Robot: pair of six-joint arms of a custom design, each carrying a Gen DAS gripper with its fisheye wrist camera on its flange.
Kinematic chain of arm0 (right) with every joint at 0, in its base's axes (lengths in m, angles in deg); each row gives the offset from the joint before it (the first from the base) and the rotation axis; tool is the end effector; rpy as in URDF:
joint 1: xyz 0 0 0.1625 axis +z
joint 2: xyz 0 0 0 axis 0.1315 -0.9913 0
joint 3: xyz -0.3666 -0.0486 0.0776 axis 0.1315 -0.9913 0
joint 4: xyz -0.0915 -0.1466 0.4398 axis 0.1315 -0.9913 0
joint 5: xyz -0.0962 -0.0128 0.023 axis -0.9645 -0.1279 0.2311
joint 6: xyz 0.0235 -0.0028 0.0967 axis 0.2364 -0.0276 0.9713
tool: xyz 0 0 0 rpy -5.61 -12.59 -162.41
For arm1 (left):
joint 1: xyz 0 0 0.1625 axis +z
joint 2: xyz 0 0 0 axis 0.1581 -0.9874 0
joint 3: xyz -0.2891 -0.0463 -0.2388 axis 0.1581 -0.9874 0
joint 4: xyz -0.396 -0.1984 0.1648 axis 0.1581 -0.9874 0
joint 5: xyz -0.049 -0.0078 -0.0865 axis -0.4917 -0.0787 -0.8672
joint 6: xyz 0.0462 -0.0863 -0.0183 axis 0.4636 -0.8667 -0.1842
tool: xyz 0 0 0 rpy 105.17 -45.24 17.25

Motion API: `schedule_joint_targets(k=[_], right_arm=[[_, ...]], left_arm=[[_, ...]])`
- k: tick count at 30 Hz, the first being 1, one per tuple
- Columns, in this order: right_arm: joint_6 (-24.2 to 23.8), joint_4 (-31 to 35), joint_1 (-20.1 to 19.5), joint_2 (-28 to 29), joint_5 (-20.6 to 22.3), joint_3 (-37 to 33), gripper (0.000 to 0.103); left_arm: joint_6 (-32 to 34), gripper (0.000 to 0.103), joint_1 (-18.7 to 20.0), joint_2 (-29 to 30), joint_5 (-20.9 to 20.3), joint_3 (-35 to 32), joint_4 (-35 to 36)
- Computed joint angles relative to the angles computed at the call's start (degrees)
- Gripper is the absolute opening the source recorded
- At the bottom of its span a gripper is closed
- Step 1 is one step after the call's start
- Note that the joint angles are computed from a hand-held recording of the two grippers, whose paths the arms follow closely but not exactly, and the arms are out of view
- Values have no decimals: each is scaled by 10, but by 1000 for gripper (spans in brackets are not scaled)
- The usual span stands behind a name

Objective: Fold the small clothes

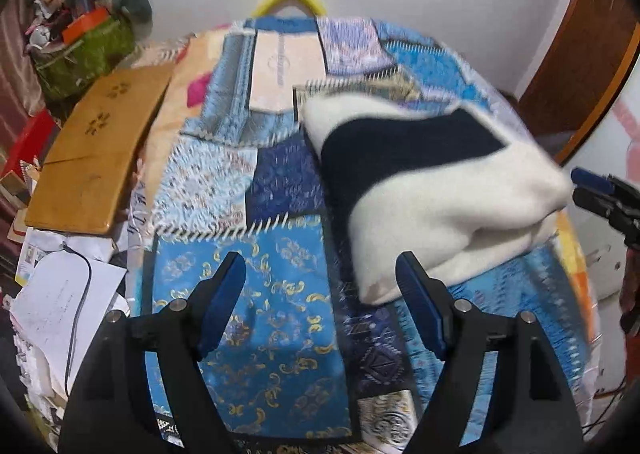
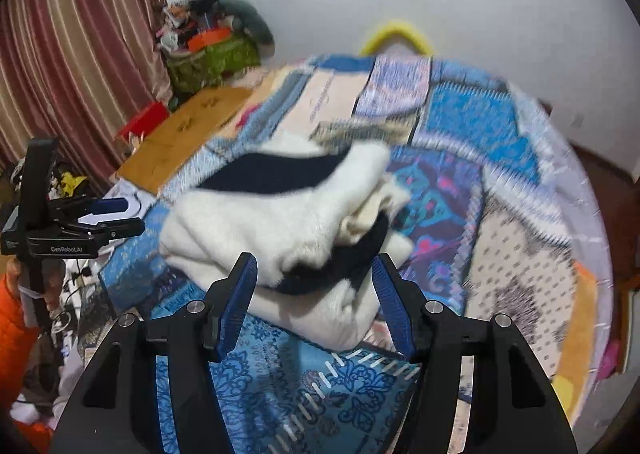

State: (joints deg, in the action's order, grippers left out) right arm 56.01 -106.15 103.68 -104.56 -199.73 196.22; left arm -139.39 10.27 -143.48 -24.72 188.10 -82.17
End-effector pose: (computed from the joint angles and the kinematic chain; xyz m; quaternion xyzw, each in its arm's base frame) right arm 0.2325 -0.3381 0.3439 0.3227 -0.8959 0.2307 0.2002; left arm -0.2986 -0.3190 0.2443 0.1169 0.9060 -0.2686 0.3056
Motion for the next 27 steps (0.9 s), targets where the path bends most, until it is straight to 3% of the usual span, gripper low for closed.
schedule_joint_targets(k=[7, 16, 23, 24, 27], right_arm=[[-6, -67, 66, -36, -4, 6, 56], [-11, -185, 159, -45, -2, 7, 57], [-17, -273, 220, -39, -28, 15, 75], [-17, -283, 224, -37, -32, 16, 83], [-13, -310, 235, -32, -48, 18, 91]], left_arm=[[-42, 77, -78, 13, 81, -39, 24], [-41, 78, -179, 58, 207, -84, 9], [-93, 79, -236, 81, 275, -109, 71], [-107, 81, -243, 83, 282, -111, 86], [-158, 89, -258, 87, 298, -119, 137]])
